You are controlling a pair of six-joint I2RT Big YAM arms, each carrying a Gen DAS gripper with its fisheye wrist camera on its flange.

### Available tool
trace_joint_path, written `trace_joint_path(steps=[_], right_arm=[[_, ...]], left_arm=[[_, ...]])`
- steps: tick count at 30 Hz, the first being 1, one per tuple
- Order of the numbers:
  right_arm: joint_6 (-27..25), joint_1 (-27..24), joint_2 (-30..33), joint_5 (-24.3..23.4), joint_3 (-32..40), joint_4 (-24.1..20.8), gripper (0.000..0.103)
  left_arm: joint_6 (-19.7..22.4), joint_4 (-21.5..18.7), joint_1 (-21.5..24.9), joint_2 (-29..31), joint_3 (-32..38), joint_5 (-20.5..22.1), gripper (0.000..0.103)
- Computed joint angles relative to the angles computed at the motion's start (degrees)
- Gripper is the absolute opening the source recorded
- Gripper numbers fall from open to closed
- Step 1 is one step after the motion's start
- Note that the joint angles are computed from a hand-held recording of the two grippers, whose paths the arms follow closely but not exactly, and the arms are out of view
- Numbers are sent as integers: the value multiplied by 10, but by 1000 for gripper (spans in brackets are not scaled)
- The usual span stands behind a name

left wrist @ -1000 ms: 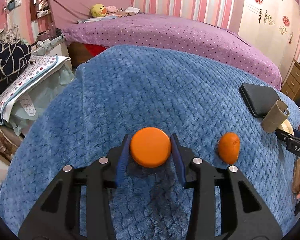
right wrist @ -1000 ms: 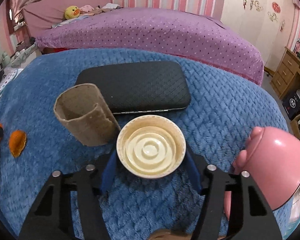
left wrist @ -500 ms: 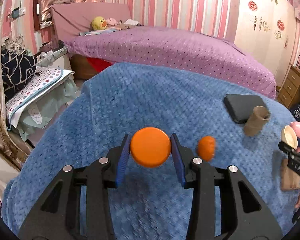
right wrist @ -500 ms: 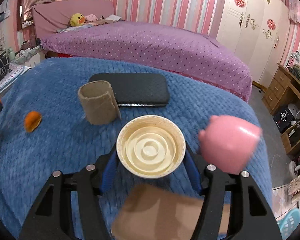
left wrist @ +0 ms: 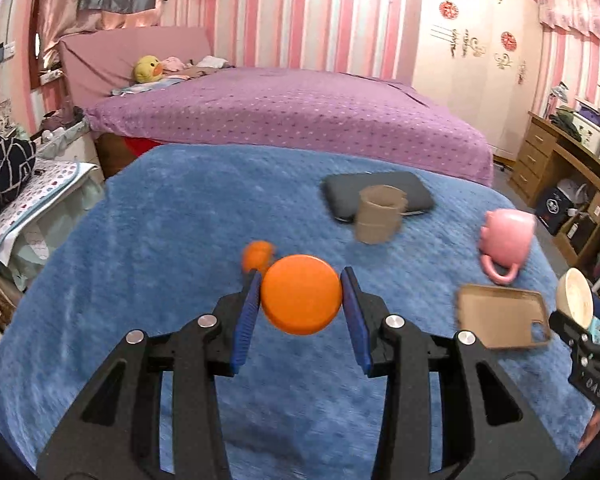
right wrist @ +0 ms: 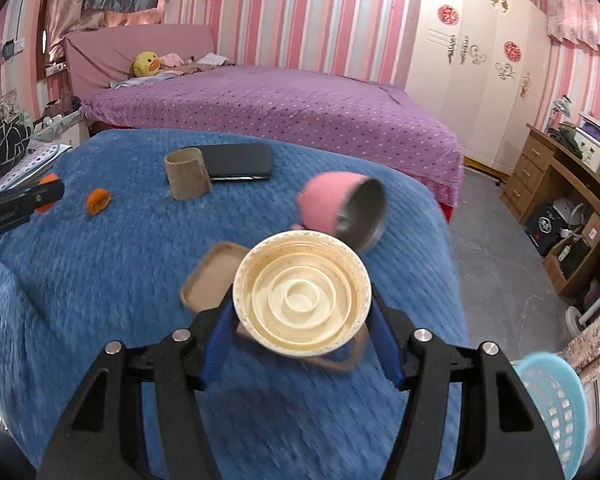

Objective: Collect trash
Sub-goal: 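Grasp the white round bowl with the right tool while the left tool holds the disc, then carry the white bowl with the right tool over the basket while the left holds the disc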

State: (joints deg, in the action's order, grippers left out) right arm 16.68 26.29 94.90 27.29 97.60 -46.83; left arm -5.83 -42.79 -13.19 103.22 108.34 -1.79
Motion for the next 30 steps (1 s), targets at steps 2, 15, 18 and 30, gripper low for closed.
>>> trace_joint_path(steps=[2, 15, 18, 30], right_arm=[[1, -2, -24, 9, -31, 9, 61], [21, -44, -129, -3, -172, 63, 61], [23, -59, -147, -7, -189, 77, 61], [30, -109, -205, 5, -253, 71, 61]], left_arm=[[3, 16, -13, -15, -22, -4, 39], [-15, 55, -72, -65, -110, -33, 39], [-14, 54, -83, -62, -113, -36, 39], [-2, 60, -124, -57, -124, -37, 39]])
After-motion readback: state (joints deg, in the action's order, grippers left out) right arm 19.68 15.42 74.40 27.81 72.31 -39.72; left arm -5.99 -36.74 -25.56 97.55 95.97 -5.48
